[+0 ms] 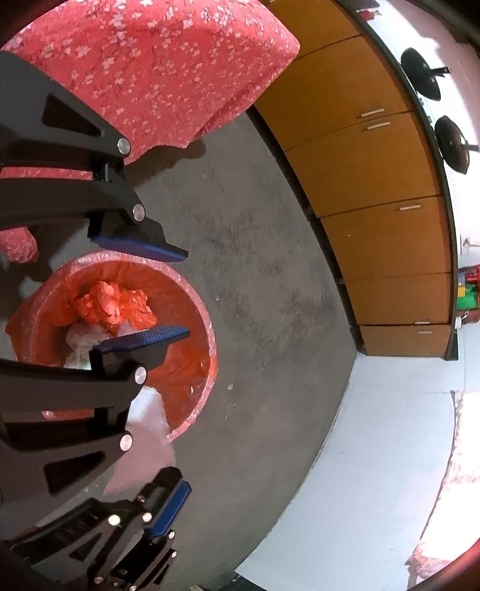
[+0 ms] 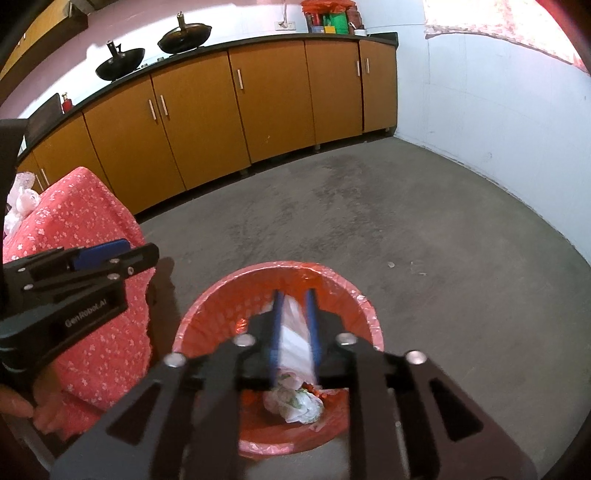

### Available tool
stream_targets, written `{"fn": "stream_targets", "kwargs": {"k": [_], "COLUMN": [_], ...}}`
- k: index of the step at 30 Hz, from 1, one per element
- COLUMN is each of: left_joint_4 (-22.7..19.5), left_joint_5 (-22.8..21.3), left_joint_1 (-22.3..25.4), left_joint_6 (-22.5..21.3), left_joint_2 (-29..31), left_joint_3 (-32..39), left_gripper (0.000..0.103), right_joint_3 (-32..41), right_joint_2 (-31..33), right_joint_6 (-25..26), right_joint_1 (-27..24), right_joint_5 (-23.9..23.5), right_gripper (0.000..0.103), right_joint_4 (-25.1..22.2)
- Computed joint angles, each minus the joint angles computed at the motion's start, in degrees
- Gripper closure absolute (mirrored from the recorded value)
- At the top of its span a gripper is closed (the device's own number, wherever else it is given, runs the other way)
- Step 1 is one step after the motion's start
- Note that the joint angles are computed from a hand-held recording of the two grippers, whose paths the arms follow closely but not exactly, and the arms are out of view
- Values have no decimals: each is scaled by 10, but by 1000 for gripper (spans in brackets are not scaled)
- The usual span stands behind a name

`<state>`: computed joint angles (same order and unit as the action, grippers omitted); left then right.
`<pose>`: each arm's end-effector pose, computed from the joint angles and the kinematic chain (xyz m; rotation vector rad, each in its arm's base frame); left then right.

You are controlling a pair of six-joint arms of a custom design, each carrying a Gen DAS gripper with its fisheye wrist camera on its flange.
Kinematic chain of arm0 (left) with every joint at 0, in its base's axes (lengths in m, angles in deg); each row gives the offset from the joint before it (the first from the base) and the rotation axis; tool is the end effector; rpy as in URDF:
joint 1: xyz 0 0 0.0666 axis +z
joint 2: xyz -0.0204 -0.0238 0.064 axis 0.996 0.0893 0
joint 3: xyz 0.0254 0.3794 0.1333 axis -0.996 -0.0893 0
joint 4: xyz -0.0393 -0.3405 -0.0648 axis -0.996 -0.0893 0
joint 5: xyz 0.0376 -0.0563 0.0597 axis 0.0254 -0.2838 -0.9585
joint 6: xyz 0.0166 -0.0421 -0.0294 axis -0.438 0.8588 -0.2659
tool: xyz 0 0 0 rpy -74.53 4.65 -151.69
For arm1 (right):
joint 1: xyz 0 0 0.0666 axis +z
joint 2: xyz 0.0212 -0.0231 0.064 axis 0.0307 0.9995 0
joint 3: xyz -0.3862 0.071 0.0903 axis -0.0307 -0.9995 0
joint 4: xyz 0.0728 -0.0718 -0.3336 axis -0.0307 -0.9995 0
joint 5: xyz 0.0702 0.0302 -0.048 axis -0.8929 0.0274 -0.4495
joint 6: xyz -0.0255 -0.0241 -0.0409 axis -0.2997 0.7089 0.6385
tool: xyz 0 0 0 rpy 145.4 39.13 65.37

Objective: Collect trash
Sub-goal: 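Open both grippers to drop the red bag and tissue into the bucket, then move both tools back over the table toward the remaining red bag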

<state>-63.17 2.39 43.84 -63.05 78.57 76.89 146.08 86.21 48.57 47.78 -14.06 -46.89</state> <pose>0.3717 -0.3089 0.3700 0.3656 2.3295 -0.0880 0.3460 0.3320 0.3406 0.1155 2.2972 0.1156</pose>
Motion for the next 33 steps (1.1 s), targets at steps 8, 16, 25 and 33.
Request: {"fn": "stream_targets", "kwargs": {"k": [8,16,25,33], "left_joint_4": [-10,-28,-83,-102], "left_joint_5": [-20,-36,-46,-14], "left_joint_1": [17,51,178,393], "left_joint_6": [28,40,16,-60], "left_joint_2": [-32,-117,-290,-401], "left_joint_3": [0,-19,-90,-138], "left_gripper": [65,53,41,36], "right_joint_3": [16,77,250,564], "right_joint_2": [-6,2,79,251], "right_joint_6": [7,43,107,172], "right_joint_1": [8,27,69,128], "right_joint_5": [20,32,-8,-87], "right_gripper": [78,74,64,64], "right_joint_4": [-11,-32,-52,-147]}}
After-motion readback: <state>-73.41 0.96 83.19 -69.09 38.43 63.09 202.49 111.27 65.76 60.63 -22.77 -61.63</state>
